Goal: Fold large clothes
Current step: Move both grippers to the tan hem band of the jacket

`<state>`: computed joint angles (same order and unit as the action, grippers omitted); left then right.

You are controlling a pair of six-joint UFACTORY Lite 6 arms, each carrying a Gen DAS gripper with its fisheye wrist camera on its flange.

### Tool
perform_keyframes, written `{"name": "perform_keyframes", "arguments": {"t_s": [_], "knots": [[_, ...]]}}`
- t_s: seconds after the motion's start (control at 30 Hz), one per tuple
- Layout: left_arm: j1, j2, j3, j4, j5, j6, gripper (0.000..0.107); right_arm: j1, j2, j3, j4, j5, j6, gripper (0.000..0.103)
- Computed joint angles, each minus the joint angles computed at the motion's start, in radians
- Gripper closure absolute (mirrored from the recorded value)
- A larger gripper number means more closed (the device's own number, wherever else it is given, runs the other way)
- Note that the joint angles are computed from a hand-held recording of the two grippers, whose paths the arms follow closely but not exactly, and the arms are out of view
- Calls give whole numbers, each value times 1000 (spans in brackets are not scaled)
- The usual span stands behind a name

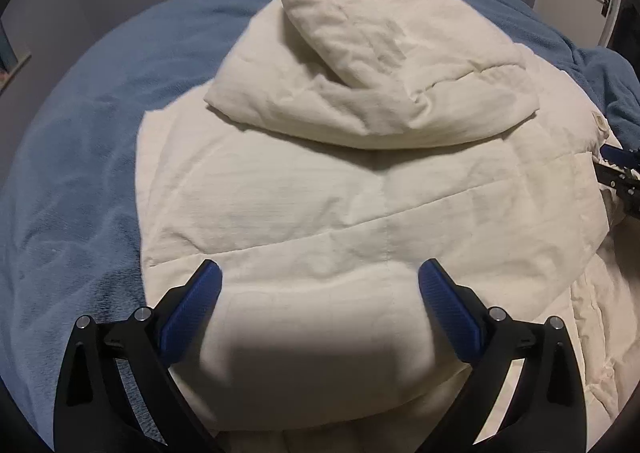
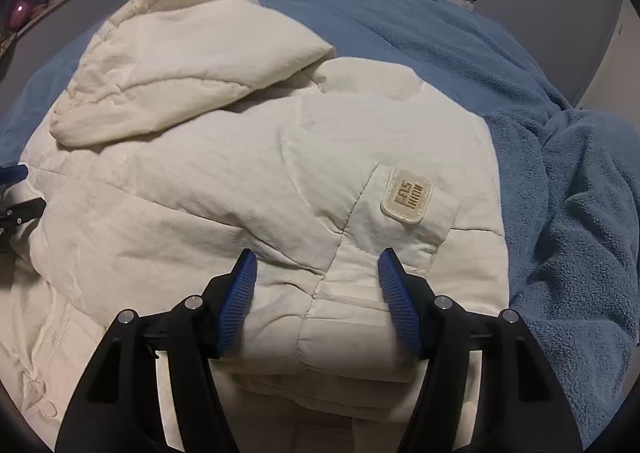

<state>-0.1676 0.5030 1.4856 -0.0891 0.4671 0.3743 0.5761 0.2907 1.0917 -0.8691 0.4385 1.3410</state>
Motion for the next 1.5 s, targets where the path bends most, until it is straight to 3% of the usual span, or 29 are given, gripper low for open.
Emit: {"name": "perform_keyframes", "arguments": {"t_s": [0.07,0.17,0.4,0.6,0.67,0.8,1.0,1.17,1.4,1.5], "knots": [[15,-50,-4,-30,37,33,12,-20,-85,-53,101,-36,-70,39],[92,-172,-8,-231,159,218,12,-36,-303,-164,373,-51,-315,32],[278,-480,-92,-326,425,419,12,158,-757,-226,418,392,-395,24],[463,-765,-344,-352,574,610,12,516,-1013,-238,318,759,-130,23],[544,-827,-411,-363,642,653,13,726,-1051,-257,282,889,61,23],[675,-908,-501,-366,745,713,18,1097,-1076,-309,295,1045,420,23],[817,-994,-567,-357,824,781,20,1444,-962,-306,368,1093,786,23],[926,-985,-552,-349,934,815,21,1592,-936,-339,401,1018,1018,23],[1011,-964,-542,-307,1074,881,46,1731,-934,-373,379,948,1216,24],[1015,-981,-564,-295,1093,892,51,1746,-954,-404,341,912,1251,33]]}}
